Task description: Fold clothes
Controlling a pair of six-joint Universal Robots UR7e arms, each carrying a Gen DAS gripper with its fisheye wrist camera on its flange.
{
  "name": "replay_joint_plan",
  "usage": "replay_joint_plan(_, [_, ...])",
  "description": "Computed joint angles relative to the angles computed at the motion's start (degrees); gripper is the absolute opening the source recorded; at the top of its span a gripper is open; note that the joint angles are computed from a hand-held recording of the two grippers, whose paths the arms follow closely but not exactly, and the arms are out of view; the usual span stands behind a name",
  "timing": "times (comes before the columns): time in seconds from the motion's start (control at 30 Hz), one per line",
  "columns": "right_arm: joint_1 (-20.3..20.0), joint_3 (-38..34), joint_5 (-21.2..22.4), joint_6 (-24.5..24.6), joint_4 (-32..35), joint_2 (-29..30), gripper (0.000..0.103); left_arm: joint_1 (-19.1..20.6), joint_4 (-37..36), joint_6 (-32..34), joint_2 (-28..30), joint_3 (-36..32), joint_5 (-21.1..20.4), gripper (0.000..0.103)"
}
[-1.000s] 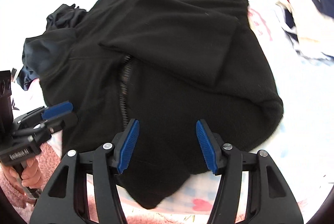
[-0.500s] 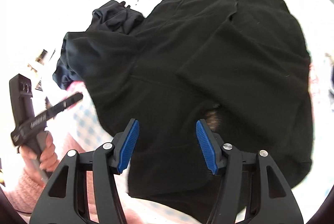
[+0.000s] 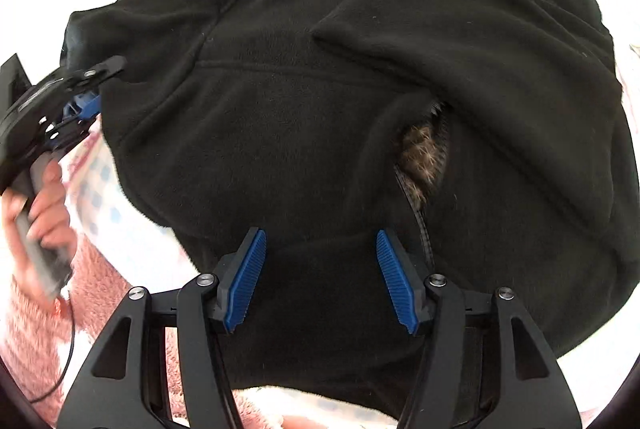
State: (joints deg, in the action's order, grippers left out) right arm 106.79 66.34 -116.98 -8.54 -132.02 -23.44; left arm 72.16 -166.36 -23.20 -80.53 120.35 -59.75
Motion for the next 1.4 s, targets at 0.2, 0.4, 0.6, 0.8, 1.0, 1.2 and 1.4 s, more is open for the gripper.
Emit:
replay_joint_plan(0.2, [0.1,1.95,-0.55,1.01,-4.42,-2.45,0.059,-1.98,1.68,1.53,1.33,-1.06,0.4,0.016])
replay_joint_plan(0.4, [-0.68,3.85,-0.43,1.9,-9.53,-5.66,0.059,-15.65,-1.45,16.93,3.66,-1.44,9.25,0.015])
replay_joint_plan(0.6, [-1.65,5.08,-0.41,4.78,-11.38,-7.14,0.059,-14.24,7.16,16.37,13.51,-9.2,-2.56,0.015])
replay_joint_plan(0.8, [-2.65,6.4,-0.05,7.48,-9.25,-9.12,0.059,-16.58,23.02,16.34,18.03,-11.29,3.42,0.051])
replay_joint_plan(1.0, [-1.38,1.71,1.2,2.85,-10.66,-6.53,0.061,-16.72,17.49,14.79,9.29,-4.73,-1.74,0.056])
replay_joint_plan(1.2, [0.55,-7.4,2.98,-1.26,-4.71,-0.06,0.062,-13.58,8.17,9.94,1.03,0.37,-5.05,0.057])
replay_joint_plan(1.4, [3.63,-14.8,3.58,-8.3,-0.74,6.52,0.067,-10.67,9.05,6.27,-2.68,1.48,4.16,0.057])
